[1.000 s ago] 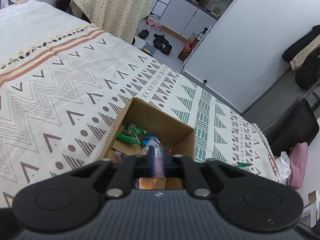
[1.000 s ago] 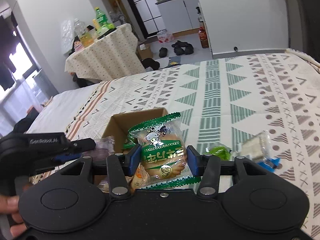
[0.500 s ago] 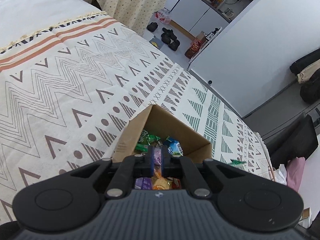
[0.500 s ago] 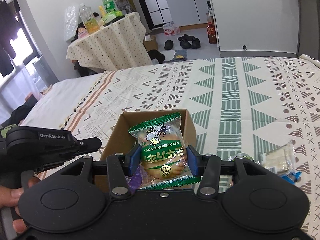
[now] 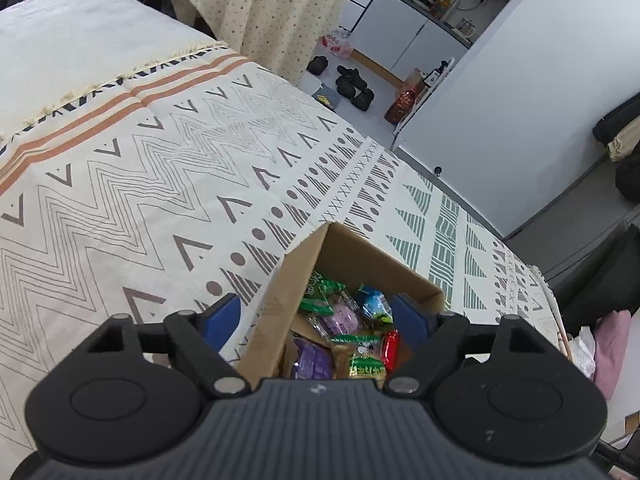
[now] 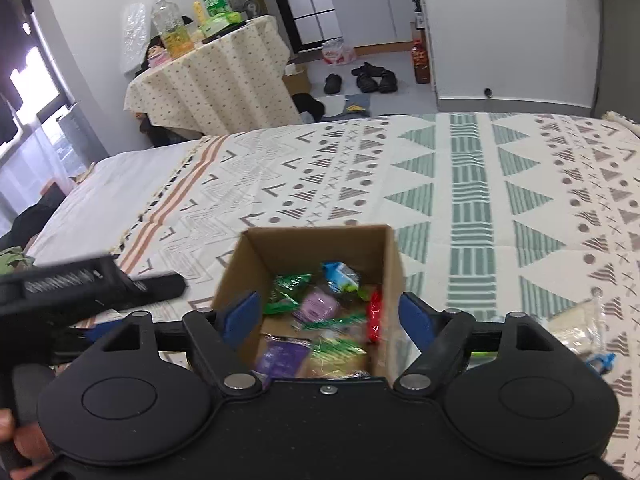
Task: Organize snacks
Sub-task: 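Open both grippers to drop the snacks into the box, then lift both grippers away from the box toward the remaining snacks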
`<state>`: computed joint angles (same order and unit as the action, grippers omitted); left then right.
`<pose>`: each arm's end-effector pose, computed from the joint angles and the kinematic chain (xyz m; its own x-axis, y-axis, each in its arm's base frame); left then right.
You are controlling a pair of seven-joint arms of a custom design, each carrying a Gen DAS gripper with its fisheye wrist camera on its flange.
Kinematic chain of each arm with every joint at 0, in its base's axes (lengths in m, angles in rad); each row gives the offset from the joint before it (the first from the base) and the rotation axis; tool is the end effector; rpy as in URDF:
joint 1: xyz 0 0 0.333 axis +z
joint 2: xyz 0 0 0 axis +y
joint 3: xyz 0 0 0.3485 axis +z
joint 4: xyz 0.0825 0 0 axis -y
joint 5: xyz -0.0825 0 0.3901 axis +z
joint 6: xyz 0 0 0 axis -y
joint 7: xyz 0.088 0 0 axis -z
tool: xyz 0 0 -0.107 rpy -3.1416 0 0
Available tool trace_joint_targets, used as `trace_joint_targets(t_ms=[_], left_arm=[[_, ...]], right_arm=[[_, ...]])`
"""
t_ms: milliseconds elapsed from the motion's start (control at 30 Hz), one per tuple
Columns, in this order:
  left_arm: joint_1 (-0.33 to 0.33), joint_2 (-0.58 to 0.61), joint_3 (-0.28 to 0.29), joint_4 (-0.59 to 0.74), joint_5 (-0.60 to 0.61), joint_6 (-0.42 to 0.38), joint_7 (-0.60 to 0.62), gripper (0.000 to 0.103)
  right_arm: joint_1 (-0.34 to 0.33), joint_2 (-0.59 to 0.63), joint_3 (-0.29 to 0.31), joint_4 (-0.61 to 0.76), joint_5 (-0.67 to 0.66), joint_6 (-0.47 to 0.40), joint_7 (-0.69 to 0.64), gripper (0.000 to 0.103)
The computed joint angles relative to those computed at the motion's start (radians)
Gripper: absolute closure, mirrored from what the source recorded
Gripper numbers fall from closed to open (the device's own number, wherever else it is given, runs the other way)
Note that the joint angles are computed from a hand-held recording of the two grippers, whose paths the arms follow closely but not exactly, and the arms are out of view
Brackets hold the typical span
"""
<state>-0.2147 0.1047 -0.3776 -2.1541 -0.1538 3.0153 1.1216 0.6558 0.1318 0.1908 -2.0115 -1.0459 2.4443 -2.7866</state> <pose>0.5144 -0.3247 0.4728 -0.1198 -0.8924 0.4351 -0.8271 -0.1527 -0.5409 0.4119 0.4581 0.4515 -0.2427 -0.9393 -0.2425 -0.6548 0.3431 -0.6735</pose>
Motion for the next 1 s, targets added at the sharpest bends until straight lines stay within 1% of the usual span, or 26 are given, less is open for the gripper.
trace_joint_targets(t_ms=[33,133,233,267,333,400,500,633,700,733,833,1000], left_arm=[[-0.002,-0.004,-0.002,-0.003,0.001,0.002,0.002,0.014],[-0.032,-0.024,0.021,-0.024,0.074,0.013,-0.055,0.013],[-0.054,-0.047,0.034,-0.044,0.116,0.020,-0.106,0.008],[-0.062,-0.057,0.036,-0.054,0.121,0.026,-0.119,0.008],[-0.079,-0.073,0.045,-0.068,0.146,0.031,-0.147,0.008],[-0.099,-0.090,0.061,-0.076,0.223,0.025,-0.215,0.008],[-0.122,-0.112,0.074,-0.085,0.330,0.020,-0.322,0.007],[-0.153,-0.139,0.078,-0.097,0.380,0.012,-0.366,0.007],[-0.161,-0.150,0.077,-0.100,0.425,0.005,-0.411,0.007],[-0.168,-0.156,0.076,-0.102,0.433,0.002,-0.424,0.007],[-0.201,-0.165,0.082,-0.106,0.393,-0.005,-0.405,0.007],[-0.226,-0.177,0.068,-0.098,0.432,-0.031,-0.442,0.007]], right_arm=[[0.000,-0.015,-0.001,-0.020,0.000,0.000,0.018,0.027],[-0.004,-0.061,0.007,-0.073,-0.002,-0.015,0.060,0.026],[-0.008,-0.107,0.024,-0.117,-0.009,-0.043,0.084,0.020],[-0.010,-0.119,0.030,-0.128,-0.010,-0.054,0.090,0.018],[-0.014,-0.154,0.042,-0.159,-0.008,-0.070,0.101,0.018],[-0.019,-0.192,0.055,-0.186,-0.007,-0.088,0.109,0.017],[-0.027,-0.257,0.079,-0.234,-0.012,-0.116,0.135,0.012],[-0.038,-0.345,0.106,-0.305,0.011,-0.137,0.152,0.008],[-0.042,-0.387,0.118,-0.338,0.031,-0.149,0.160,0.006],[-0.044,-0.407,0.125,-0.355,0.041,-0.152,0.168,0.005],[-0.050,-0.472,0.137,-0.408,0.070,-0.150,0.188,0.005],[-0.055,-0.558,0.160,-0.473,0.114,-0.152,0.205,0.001]])
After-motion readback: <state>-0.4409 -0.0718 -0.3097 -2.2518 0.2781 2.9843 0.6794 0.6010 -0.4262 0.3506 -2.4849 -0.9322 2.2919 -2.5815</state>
